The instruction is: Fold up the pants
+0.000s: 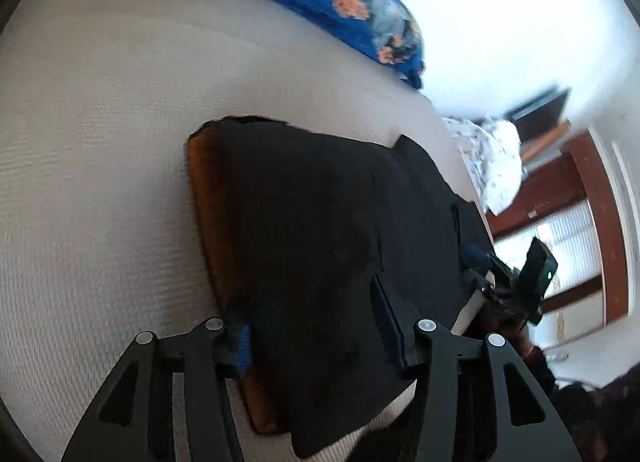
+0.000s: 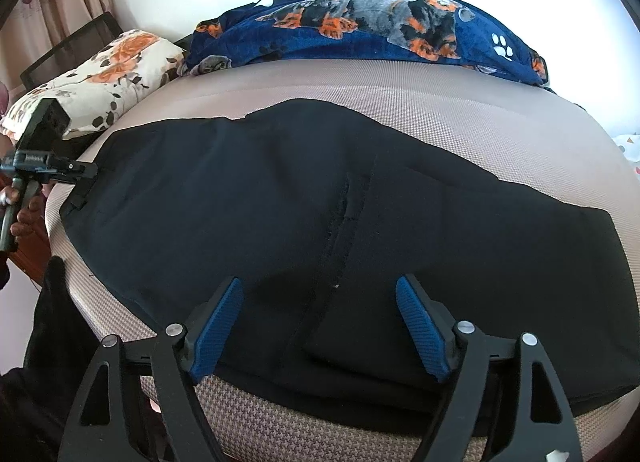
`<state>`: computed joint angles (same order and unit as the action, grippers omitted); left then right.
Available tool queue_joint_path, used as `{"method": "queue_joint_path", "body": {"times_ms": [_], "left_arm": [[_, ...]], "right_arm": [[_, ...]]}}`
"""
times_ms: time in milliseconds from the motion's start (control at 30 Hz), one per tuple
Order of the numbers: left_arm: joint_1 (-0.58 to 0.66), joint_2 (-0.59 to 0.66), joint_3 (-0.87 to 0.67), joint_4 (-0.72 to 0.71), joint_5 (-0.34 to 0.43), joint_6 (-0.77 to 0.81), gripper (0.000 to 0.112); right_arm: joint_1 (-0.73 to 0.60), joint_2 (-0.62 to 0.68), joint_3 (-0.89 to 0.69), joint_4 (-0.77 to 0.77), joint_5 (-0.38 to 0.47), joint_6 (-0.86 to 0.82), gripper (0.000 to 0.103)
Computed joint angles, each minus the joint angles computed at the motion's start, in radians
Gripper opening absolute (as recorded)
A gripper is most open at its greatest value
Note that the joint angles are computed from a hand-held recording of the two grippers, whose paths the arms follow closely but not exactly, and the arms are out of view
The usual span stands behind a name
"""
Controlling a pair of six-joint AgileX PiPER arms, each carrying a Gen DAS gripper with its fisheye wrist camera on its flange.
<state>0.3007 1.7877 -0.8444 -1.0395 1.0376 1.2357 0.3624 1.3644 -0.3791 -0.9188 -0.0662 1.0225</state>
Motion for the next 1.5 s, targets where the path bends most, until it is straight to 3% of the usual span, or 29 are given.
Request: {"method": "queue_joint_path", "body": {"times_ms": [100, 167, 233, 400, 467, 600, 767, 1133, 1300, 1433, 1500], "left_arm": [[0.011, 0.030, -0.021, -0.028, 0.037, 0.030, 0.048], [0.022, 0.048, -0.022, -0.051, 0.031, 0.039, 0.031], [0.023, 0.035, -0.002, -0.074, 0.013, 0.045, 0.031], [-0.040, -0.104, 0.106, -0.141, -0.104, 0.065, 0.021], [-0.048, -0.136, 0.120, -0.169, -0.095, 0.054, 0.013], [-0.103, -0.248, 0.152, -0.201, -0.092, 0.002, 0.013], [-0.221, -0.346, 0.151, -0.240, -0.089, -0.101, 0.013], [-0.583, -0.321, 0.056, -0.321, -0.268, -0.283, 0.013], [-0.718, -0.295, -0.014, -0.247, -0.378, -0.417, 0.013], [-0.813, -0.273, -0.096, -0.122, -0.438, -0.591, 0.013], [-0.868, -0.237, -0.177, 0.008, -0.455, -0.742, 0.013]], "right_arm": [[-0.007, 0.001, 0.000, -0.057, -0.011, 0.059, 0.079], [-0.015, 0.005, -0.005, -0.127, -0.022, 0.129, 0.080], [-0.019, 0.007, -0.005, -0.151, -0.032, 0.155, 0.081], [-0.056, 0.011, -0.005, -0.253, -0.079, 0.248, 0.083], [-0.084, 0.013, -0.003, -0.291, -0.113, 0.283, 0.083], [-0.138, 0.012, 0.009, -0.325, -0.186, 0.313, 0.083], [-0.215, 0.016, 0.017, -0.383, -0.289, 0.364, 0.083], [-0.331, 0.023, 0.010, -0.470, -0.674, 0.455, 0.083], [-0.301, 0.083, 0.002, -0.426, -0.797, 0.430, 0.083], [-0.230, 0.060, 0.013, -0.384, -0.784, 0.391, 0.083], [-0.232, 0.057, 0.020, -0.379, -0.795, 0.371, 0.083]]}}
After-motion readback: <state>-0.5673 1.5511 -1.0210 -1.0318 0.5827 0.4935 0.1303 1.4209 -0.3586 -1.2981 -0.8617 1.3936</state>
